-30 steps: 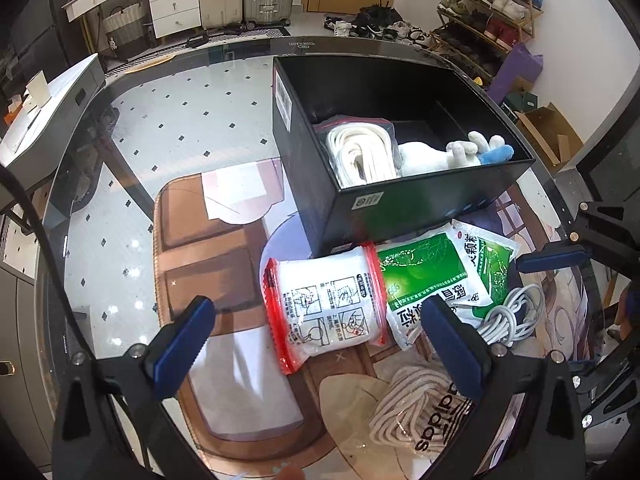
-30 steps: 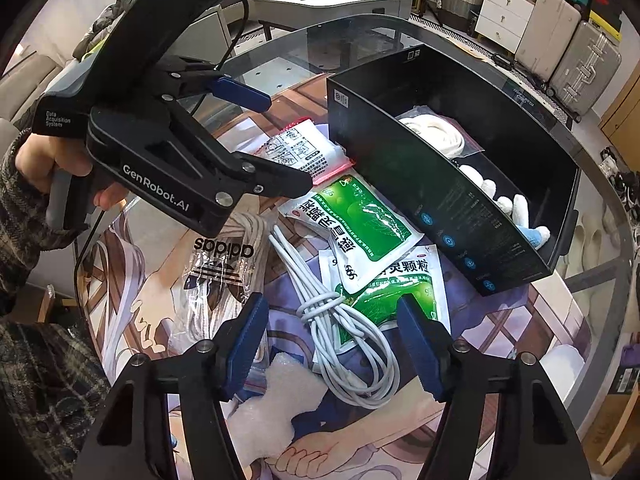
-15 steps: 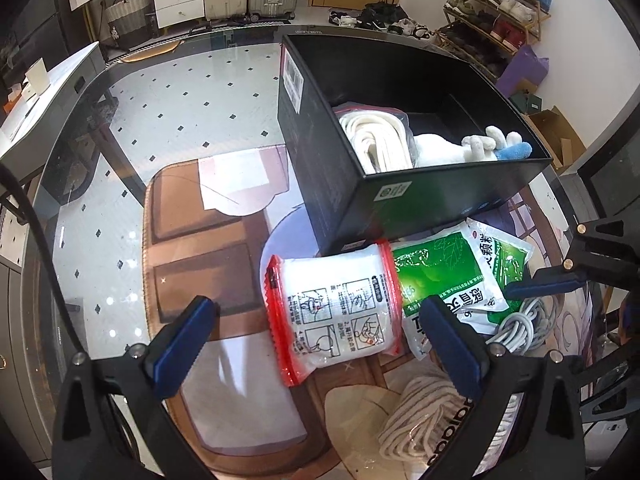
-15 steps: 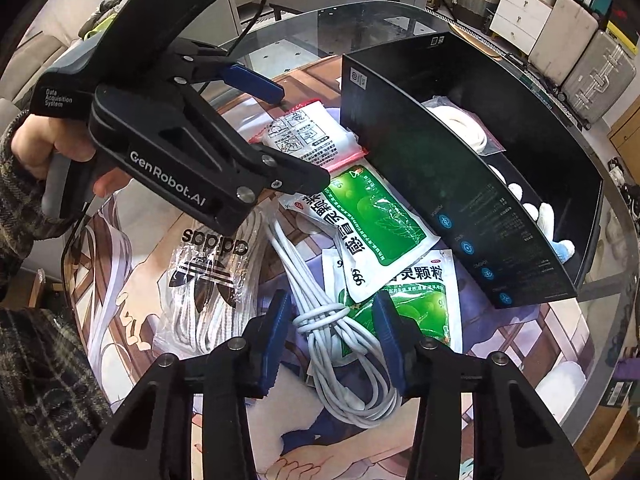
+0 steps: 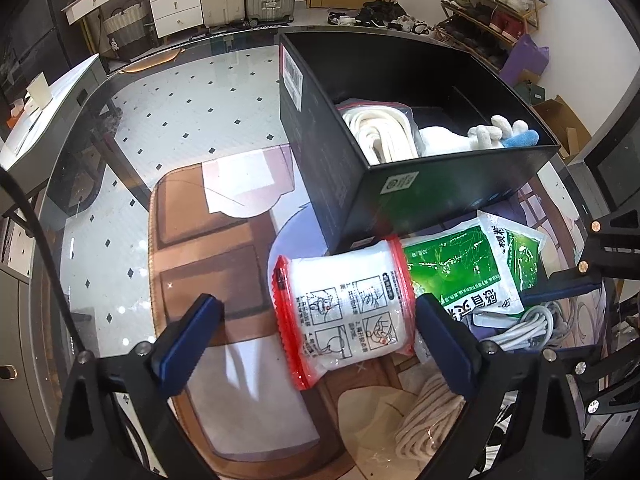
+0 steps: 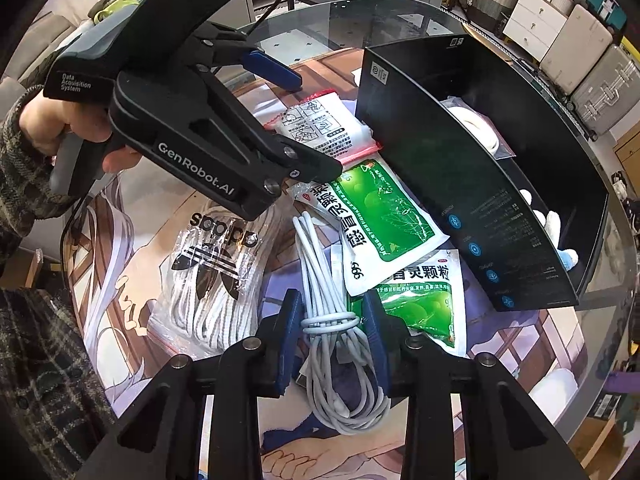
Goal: Organize soft objects
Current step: 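Grasp the red-edged packet with the left tool while the right tool grasps the white cable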
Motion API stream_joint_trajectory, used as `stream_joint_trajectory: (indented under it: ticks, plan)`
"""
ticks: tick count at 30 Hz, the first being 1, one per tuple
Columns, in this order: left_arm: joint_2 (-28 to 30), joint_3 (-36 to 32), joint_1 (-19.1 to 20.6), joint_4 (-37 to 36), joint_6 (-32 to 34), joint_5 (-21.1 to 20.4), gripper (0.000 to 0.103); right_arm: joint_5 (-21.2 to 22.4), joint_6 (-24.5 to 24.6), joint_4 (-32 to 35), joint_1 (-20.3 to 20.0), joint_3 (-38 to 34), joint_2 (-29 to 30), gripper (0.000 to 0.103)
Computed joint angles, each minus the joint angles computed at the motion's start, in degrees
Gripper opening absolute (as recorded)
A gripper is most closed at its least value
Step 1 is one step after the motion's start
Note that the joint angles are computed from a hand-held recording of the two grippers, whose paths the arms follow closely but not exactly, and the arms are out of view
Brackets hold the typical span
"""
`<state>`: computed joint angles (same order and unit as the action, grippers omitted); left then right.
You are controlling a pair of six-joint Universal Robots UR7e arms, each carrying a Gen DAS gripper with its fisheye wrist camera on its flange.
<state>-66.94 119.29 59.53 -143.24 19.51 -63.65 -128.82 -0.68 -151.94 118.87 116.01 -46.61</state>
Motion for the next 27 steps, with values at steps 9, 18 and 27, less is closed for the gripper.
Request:
stream_joint_trajectory:
  ticks: [9, 18, 27]
  plan:
    - [-1.1, 0.3, -0.2, 0.0, 1.2, 0.0, 0.063, -1.0, 0.7, 0.2, 0.8, -0.5, 0.9, 0.03]
    - [-1.9, -0.1, 0.0, 1.5, -0.1, -2.0, 0.048, 0.5, 1.5, -1.8, 0.2, 2.1, -2.7, 0.029]
    - [-4.1, 0.9, -0.5, 1.1, 0.5, -3.5, 0.044, 0.4, 2.7, -4.5, -0.5, 4.3, -6.1, 0.029]
